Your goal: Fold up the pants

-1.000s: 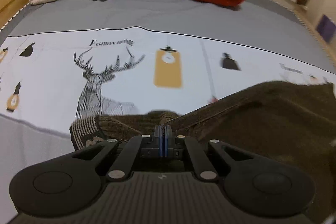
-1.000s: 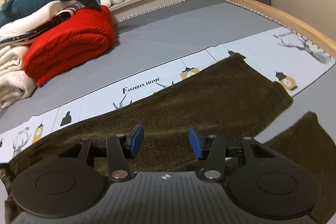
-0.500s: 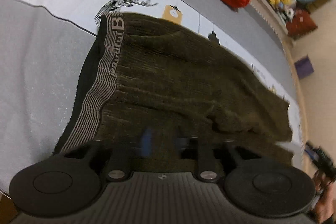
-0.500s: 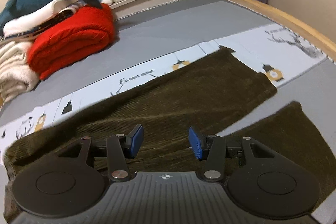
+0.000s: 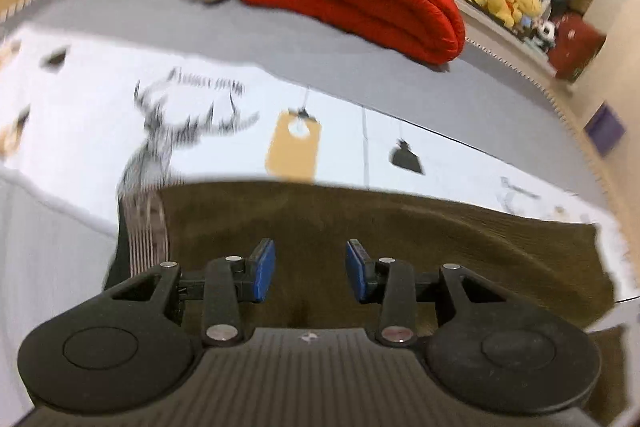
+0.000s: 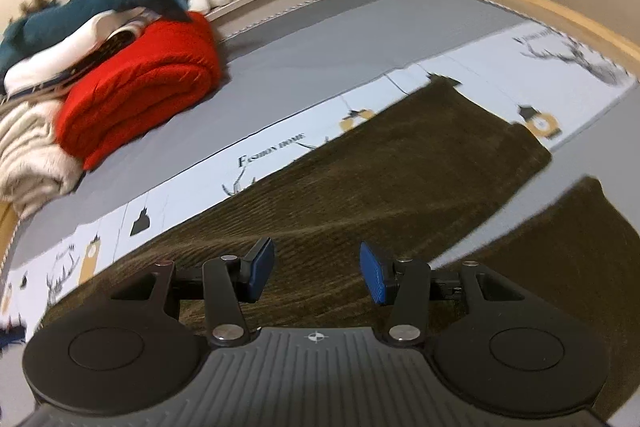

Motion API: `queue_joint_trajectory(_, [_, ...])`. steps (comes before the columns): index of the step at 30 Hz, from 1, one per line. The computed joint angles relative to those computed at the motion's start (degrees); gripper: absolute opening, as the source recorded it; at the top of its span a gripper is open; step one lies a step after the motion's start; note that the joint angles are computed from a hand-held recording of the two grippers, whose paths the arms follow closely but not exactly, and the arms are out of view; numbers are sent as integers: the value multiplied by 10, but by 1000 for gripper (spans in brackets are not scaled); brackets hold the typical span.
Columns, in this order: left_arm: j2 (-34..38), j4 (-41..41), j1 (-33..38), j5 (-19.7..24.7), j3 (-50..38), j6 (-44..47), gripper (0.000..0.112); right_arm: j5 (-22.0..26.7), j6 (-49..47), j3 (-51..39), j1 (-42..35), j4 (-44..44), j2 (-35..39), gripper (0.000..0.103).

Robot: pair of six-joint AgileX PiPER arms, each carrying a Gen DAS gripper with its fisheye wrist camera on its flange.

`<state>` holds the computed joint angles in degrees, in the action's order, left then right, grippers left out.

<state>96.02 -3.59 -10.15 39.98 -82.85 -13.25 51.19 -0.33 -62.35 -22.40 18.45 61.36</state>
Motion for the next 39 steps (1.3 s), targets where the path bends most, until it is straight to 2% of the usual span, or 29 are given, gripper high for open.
queue_joint_trajectory(3, [72, 54, -6, -20, -45, -20, 45, -8, -9, -4, 10, -2, 7, 50])
queue_joint_trajectory(5, [113, 101, -11, -21, -80, -45, 58, -8, -17, -7, 7, 5, 14, 50])
queue_joint_trajectory(7, [152, 163, -17, -21, -116, -84, 80, -9, -25, -9, 3, 8, 21, 50])
queue_joint_trajectory(8, [162, 178, -17, -22, -126, -89, 83, -9, -27, -11, 1, 7, 25, 50])
queue_joint_trajectory(10, [192, 195, -16, -19, -155, -80, 85, -10, -28, -12, 0, 2, 31, 50])
queue_joint_trajectory(12, [230, 191, -14, 11, -200, -53, 85, -12, -30, -13, 0, -3, 38, 50])
queue_joint_trajectory(17, [288, 115, 4, 58, -254, 57, 87, -16, -21, -15, 6, -22, 52, 50])
queue_joint_trajectory(18, [287, 110, 6, 49, -246, 65, 85, -17, -19, -15, 8, -26, 54, 50])
queue_joint_trajectory(20, [288, 70, 15, 55, -251, 100, 68, -19, -12, -16, 13, -35, 58, 50])
queue_joint_trajectory(22, [287, 50, 16, 67, -263, 121, 34, -20, -3, -17, 19, -43, 61, 50])
queue_joint_trajectory(23, [286, 44, 15, 73, -268, 130, 23, -21, 2, -18, 23, -47, 62, 50])
queue_joint_trajectory(24, [284, 43, 12, 78, -270, 132, 4, -22, 2, -18, 23, -47, 64, 50])
queue_joint_trajectory(25, [280, 64, 4, 83, -269, 118, 0, -22, 8, -19, 28, -53, 65, 50])
queue_joint_trajectory(29, [252, 137, -23, 99, -246, 68, 0, -26, 35, -19, 52, -77, 63, 50])
queue_joint_trajectory(32, [199, 138, -24, 93, -198, 60, 0, -26, 54, -20, 65, -92, 61, 50])
queue_joint_trajectory(34, [156, 120, -19, 80, -155, 69, 0, -23, 63, -21, 67, -90, 60, 50])
queue_joint_trajectory(37, [107, 33, 7, 66, -96, 104, 0, -14, 86, -20, 68, -78, 48, 50])
queue_joint_trajectory(39, [81, 2, 19, 47, -58, 117, 1, -6, 94, -14, 66, -62, 32, 50])
